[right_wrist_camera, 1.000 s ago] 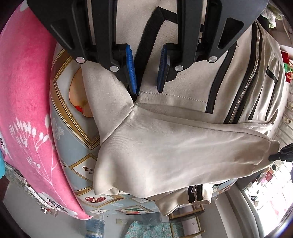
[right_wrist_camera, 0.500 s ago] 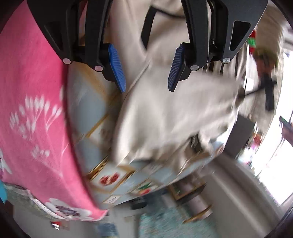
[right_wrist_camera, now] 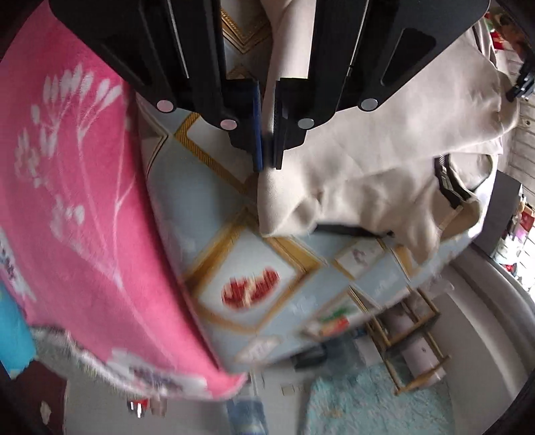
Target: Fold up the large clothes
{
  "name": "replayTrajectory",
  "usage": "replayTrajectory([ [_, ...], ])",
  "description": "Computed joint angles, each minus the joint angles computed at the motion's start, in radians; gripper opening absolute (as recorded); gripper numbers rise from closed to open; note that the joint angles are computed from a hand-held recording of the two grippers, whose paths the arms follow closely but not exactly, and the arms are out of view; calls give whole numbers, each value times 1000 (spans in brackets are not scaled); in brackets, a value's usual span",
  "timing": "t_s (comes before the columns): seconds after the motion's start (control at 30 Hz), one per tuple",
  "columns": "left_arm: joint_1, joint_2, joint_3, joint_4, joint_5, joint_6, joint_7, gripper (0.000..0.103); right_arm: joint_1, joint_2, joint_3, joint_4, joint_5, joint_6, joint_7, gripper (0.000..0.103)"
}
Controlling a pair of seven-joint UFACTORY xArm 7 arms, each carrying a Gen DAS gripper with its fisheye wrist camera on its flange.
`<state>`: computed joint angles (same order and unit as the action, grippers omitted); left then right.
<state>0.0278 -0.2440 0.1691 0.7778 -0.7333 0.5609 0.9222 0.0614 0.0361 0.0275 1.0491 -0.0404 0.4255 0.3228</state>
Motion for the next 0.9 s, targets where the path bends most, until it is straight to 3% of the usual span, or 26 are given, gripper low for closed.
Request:
replayTrajectory([
  [0.1,-26,-1,7,-4,43,-48,-16,8,7,26,-6,16,-92,9,76,6],
  [0.2,65,131,-74,55,213,-20,-200,21,7,78,-11,55,-101,60,94,7],
  [0.27,47,138,-34,66,145,-3,-185,25,-2,57,-10,30,-59,31,70,12],
  [0.33,72,116,-51,46,134,-52,-189,32,0,11,-23,-3,-114,4,123,31],
  [0.43,67,88,-35,32,88,-87,-139,32,-7,-42,-19,-37,-170,-33,158,40],
  [0.5,53,71,-15,35,22,-76,-79,32,1,-70,-2,-49,-137,-53,92,40],
  [0.57,39,65,-12,47,-12,-42,-43,32,30,-77,16,-54,10,-50,-92,47],
  [0.6,38,64,-18,51,-7,-26,-53,34,84,-69,-11,-49,62,-29,-161,51],
  [0.67,37,96,-42,80,47,31,-119,42,78,-30,49,-30,42,15,-213,52],
  [0.73,62,143,-100,86,156,16,-225,44,98,13,58,-10,-75,65,-144,52],
  [0.77,53,147,-109,68,187,-37,-249,44,111,41,54,-5,-148,78,-83,52],
  [0.8,24,142,-89,52,176,-73,-232,45,115,29,47,-23,-180,50,-32,57],
  [0.9,40,127,-85,56,175,-32,-261,45,138,6,24,-12,-215,113,34,59],
])
